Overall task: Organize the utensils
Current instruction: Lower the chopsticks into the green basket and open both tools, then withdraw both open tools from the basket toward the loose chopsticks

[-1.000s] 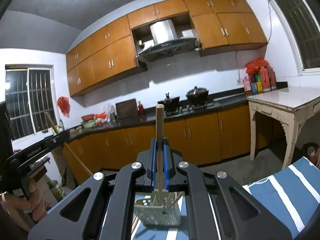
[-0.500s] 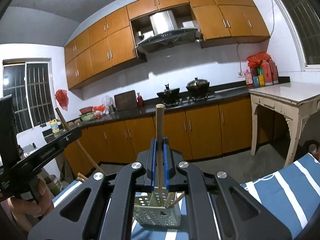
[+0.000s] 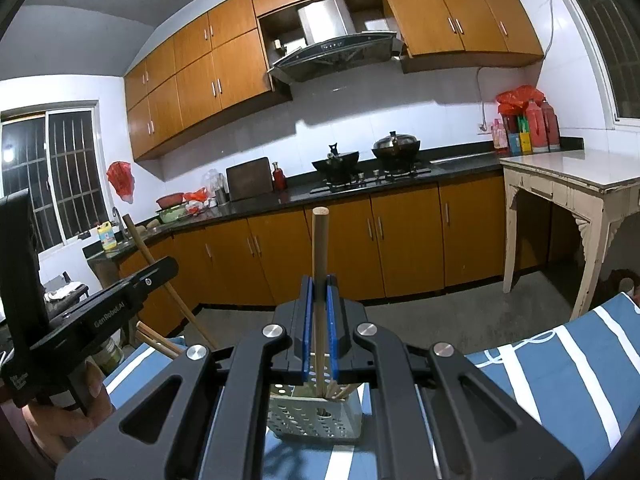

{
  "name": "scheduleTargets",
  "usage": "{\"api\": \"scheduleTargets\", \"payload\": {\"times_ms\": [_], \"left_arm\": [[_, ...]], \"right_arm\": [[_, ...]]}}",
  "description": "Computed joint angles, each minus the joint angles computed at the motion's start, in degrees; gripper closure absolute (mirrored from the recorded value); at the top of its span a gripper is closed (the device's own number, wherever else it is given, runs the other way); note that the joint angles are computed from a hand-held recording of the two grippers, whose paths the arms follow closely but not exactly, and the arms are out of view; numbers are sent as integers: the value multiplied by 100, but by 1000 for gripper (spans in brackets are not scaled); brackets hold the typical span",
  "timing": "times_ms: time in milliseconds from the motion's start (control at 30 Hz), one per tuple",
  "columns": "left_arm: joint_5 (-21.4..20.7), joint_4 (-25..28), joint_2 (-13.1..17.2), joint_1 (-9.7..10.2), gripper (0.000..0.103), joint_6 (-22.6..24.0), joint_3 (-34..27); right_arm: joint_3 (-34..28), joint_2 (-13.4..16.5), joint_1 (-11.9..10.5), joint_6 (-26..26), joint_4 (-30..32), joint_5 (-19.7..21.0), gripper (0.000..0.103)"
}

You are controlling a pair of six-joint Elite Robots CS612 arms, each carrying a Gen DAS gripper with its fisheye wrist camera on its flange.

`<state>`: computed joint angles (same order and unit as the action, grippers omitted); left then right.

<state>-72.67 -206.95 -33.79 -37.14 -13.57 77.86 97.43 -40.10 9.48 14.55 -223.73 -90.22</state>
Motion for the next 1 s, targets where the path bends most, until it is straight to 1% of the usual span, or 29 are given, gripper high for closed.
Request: {"api": "scheduleTargets", "payload": {"times_ms": [267,333,367,400,433,667,1000], "left_arm": [[-45,178,-10,2,95,-10,32],[-44,199,-20,1,90,-15,49],[-32,202,-27,0,87,-14,65],[-11,201,-37,-2,85,-25,86],[-1,202,-45,-2,82,-36,98],[163,126,-165,-17,76,-67,337],[361,-266,-446,-79,74,-10,916]], "right_arm": [[-24,-19,6,43,188,13,95],[-9,-35,7,17,218,33,93],[3,-42,11,8,219,10,88],[12,-45,7,6,207,-1,81],[18,-48,9,6,193,-25,75],[195,-132,-14,16,93,-96,75],[620,-266,-20,100,-175,-275,75]]}}
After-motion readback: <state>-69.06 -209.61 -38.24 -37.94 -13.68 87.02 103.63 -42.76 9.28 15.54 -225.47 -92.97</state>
